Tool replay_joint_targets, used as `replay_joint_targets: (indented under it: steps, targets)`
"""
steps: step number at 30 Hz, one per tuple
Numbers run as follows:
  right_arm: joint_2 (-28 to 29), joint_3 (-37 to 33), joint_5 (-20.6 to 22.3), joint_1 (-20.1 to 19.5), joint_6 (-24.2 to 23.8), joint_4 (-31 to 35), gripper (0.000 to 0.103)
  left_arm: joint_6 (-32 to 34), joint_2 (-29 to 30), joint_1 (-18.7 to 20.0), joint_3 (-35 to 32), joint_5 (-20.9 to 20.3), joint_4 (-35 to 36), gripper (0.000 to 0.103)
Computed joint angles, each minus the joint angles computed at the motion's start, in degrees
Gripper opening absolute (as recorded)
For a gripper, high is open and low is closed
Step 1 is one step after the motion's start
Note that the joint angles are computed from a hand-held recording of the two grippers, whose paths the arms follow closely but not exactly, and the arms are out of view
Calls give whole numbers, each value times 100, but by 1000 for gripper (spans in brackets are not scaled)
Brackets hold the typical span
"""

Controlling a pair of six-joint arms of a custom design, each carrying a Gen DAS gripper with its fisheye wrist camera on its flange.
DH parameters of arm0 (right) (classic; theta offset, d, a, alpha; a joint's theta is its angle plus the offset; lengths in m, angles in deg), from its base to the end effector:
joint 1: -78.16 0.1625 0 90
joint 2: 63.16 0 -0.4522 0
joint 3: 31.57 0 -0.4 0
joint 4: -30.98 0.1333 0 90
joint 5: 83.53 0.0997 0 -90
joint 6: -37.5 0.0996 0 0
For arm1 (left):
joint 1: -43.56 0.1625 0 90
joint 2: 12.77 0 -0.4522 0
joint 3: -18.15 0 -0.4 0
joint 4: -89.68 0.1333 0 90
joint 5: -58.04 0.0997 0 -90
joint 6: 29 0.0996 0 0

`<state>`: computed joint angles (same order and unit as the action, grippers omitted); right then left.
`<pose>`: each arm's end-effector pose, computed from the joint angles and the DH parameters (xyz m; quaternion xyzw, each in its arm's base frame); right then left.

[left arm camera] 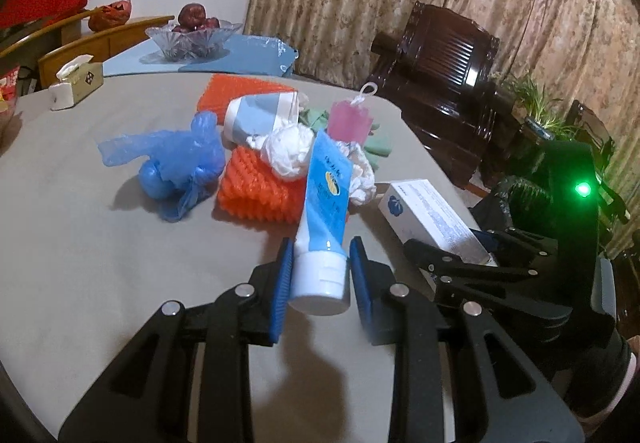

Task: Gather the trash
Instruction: 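Carry the box and tube to the bin and release both grippers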

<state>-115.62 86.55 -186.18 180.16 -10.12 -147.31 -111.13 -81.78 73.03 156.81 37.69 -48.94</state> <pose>0.2275 -0.5342 0.1053 0.4657 -0.8564 0.1526 0.1625 -0.2208 -0.3851 0.1416 -0.0489 0.8123 -0.4840 0.3217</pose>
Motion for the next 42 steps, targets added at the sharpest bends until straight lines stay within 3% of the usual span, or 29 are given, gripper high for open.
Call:
replay_joint_targets:
  steps: [11, 16, 20, 25, 31, 42]
  targets:
    - [-821, 147, 585, -89, 185, 151, 54, 354, 91, -295, -225, 299, -95, 27]
    - [-1172, 176, 631, -226, 249, 123, 54, 1200, 490, -341, -445, 361, -952, 27]
    - [-1437, 186, 622, -375, 319, 50, 54, 2276, 980, -301, -692, 316, -2062, 27]
    - [-1753, 216, 561, -612, 364, -81, 54, 3552, 1610, -196, -1090, 94, -3285, 27]
    - [-2013, 247, 462, -876, 399, -202, 54, 4626, 2248, -18, -1642, -309, -4141, 27]
    - [-2310, 308, 208, -1472, 468, -272, 54, 5732, 3132, 356, -2662, -1193, -4485, 27]
